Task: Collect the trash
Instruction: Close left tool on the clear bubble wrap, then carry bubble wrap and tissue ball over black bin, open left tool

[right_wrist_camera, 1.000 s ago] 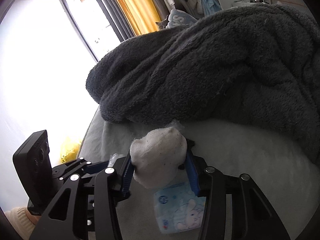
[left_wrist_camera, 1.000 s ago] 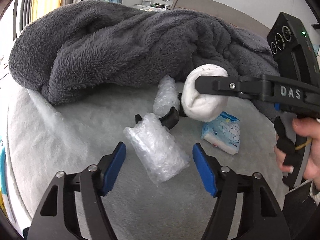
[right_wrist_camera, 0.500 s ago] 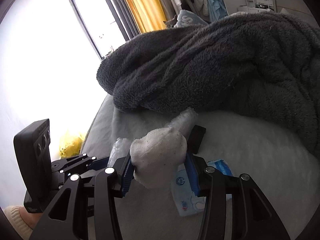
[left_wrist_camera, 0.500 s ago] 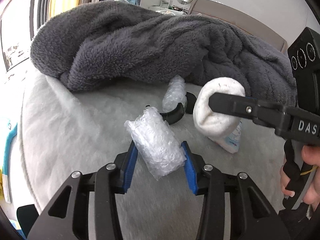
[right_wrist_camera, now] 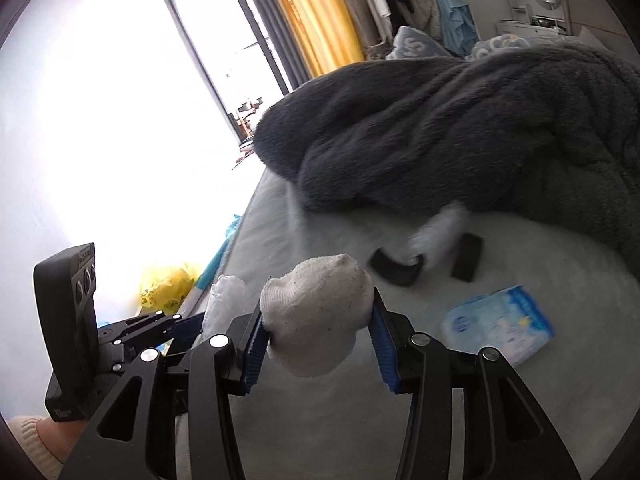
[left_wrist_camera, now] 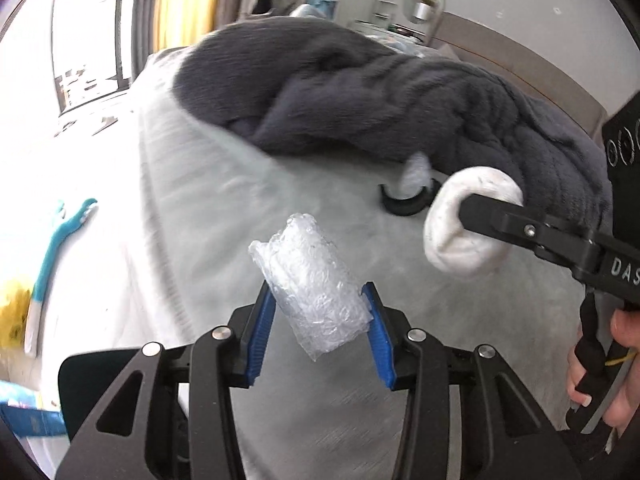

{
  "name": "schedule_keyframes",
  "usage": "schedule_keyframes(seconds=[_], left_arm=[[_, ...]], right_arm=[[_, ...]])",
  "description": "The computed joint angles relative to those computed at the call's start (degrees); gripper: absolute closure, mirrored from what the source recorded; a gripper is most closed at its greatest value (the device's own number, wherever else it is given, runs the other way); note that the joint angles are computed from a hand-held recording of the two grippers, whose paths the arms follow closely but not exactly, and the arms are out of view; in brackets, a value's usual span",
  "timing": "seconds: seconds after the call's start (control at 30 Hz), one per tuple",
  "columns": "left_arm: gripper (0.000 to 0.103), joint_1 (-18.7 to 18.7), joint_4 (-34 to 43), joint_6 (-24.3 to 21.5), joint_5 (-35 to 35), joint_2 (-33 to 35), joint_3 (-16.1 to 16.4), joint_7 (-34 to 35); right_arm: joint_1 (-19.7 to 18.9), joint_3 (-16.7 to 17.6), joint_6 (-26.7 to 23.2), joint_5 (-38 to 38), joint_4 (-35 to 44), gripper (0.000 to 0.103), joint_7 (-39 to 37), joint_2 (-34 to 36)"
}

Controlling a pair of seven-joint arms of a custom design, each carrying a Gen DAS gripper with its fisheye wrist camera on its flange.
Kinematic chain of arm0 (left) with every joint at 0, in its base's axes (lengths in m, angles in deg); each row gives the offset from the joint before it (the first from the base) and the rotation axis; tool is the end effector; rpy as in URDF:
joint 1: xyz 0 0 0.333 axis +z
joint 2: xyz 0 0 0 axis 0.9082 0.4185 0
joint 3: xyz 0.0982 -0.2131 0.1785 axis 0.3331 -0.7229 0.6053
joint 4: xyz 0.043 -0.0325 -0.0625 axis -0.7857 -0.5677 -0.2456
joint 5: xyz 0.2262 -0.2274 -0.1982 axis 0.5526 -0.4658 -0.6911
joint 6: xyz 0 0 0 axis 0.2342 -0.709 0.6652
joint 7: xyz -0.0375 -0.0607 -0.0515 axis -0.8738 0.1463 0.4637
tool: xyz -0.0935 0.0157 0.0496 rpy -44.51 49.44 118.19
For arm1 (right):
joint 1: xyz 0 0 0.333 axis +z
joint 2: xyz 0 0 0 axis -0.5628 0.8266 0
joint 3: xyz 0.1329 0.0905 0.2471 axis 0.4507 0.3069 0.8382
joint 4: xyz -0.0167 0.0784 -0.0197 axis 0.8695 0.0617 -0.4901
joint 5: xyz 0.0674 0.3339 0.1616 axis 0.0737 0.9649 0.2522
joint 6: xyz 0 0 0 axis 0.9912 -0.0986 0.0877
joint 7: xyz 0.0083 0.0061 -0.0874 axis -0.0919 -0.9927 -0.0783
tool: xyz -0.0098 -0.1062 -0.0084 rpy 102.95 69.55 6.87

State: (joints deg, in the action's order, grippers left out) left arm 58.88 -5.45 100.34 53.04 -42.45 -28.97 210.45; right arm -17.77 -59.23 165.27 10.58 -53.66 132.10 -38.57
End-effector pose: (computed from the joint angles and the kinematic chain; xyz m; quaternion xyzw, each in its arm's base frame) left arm 0.6095 -0.1951 0.5843 -0.3740 0.8494 -0.3688 0.0524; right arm 0.5234 0.2216 0.6106 -0.5295 0.7234 -0.2100 0.3902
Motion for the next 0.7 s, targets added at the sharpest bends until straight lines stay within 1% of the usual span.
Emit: schedule_keyframes(seconds=[0.2,0.33,0.57,0.7], left_arm=[[0.056,1.58,-2.09,-0.21,0.39,-2.07,1.25,0.43],[0.056,2.84,-2.3,-0.89,1.07,-2.2,2.2,0.64],[0.056,4.63,0.49,-1.61,6.79,0.76,3.85,-2.51],[0.056,6.1,3.08,-3.96,8.88,3.01,4.57,-4.27]], right_arm=[[1.68,1.2,-0.8,-0.64,5.45,0.056,-0.03,4.62],[3.1,1.63,-1.13,-0.01,10.2,0.056,-1.05,8.71],[5.11,1.99,-2.17,2.49,19.35,0.056,-4.78,16.2],[6.12,2.29,-2.92,4.58,25.43,0.056,-6.55,21.01]])
